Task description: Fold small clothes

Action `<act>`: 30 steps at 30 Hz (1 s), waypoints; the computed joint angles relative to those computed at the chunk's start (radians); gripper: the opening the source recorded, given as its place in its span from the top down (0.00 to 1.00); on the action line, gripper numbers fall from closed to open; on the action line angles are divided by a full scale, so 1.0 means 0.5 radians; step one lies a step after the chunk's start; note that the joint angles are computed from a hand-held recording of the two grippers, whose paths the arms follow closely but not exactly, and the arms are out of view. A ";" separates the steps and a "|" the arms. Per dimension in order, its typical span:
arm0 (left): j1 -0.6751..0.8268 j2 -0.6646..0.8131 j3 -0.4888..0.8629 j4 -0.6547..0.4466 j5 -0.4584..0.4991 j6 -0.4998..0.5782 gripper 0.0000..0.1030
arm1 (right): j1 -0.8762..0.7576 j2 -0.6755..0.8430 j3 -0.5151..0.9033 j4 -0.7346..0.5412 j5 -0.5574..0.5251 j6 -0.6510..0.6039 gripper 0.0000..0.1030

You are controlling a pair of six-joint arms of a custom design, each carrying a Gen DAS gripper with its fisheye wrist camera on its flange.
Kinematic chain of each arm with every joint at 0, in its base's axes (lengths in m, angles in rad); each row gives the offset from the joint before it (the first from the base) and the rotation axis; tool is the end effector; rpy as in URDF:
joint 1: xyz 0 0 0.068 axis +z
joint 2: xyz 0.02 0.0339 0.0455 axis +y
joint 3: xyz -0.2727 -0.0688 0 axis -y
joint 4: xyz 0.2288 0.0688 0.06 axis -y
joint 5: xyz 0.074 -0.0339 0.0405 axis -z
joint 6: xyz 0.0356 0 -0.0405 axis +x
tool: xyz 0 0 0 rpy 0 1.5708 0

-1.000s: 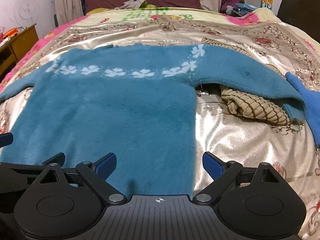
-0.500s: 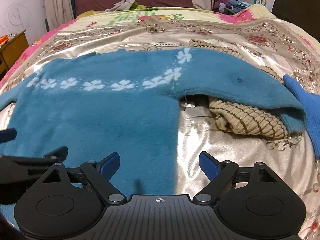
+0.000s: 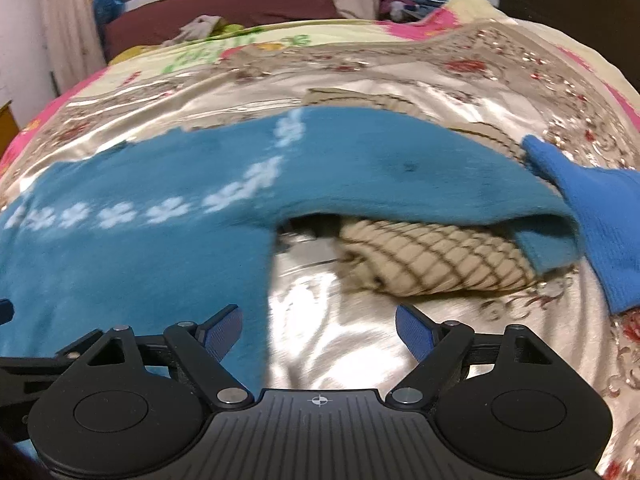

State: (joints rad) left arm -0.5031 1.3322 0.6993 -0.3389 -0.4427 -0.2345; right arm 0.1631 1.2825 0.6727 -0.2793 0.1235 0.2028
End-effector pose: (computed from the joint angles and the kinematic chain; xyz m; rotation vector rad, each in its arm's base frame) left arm 0.2136 -0.1001 0.2038 0.1575 2.4222 0.2387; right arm 0.2309 0.0336 0.2082 0.1023 2.4485 0.0091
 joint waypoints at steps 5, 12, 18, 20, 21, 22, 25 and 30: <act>-0.086 0.162 0.095 0.021 -0.015 -0.040 0.00 | -0.127 0.077 0.006 0.058 -0.054 -0.081 0.18; -0.142 0.220 0.150 -0.020 -0.020 -0.089 0.00 | -0.167 0.100 -0.022 0.078 -0.092 -0.089 0.19; -0.157 0.266 0.193 -0.017 -0.024 -0.078 0.00 | -0.211 0.108 -0.022 0.090 -0.101 -0.094 0.19; -0.154 0.294 0.209 -0.004 -0.019 -0.067 0.00 | -0.247 0.125 -0.014 0.109 -0.113 -0.104 0.19; -0.155 0.314 0.221 0.003 -0.019 -0.065 0.00 | -0.270 0.133 -0.010 0.121 -0.124 -0.111 0.19; -0.162 0.334 0.232 0.012 -0.021 -0.069 0.00 | -0.308 0.142 -0.009 0.140 -0.144 -0.116 0.19; -0.187 0.406 0.274 0.057 -0.031 -0.073 0.00 | -0.479 0.173 -0.001 0.212 -0.242 -0.125 0.19; -0.232 0.559 0.386 0.156 -0.016 -0.081 0.00 | -0.976 0.345 0.102 0.317 -0.644 -0.022 0.19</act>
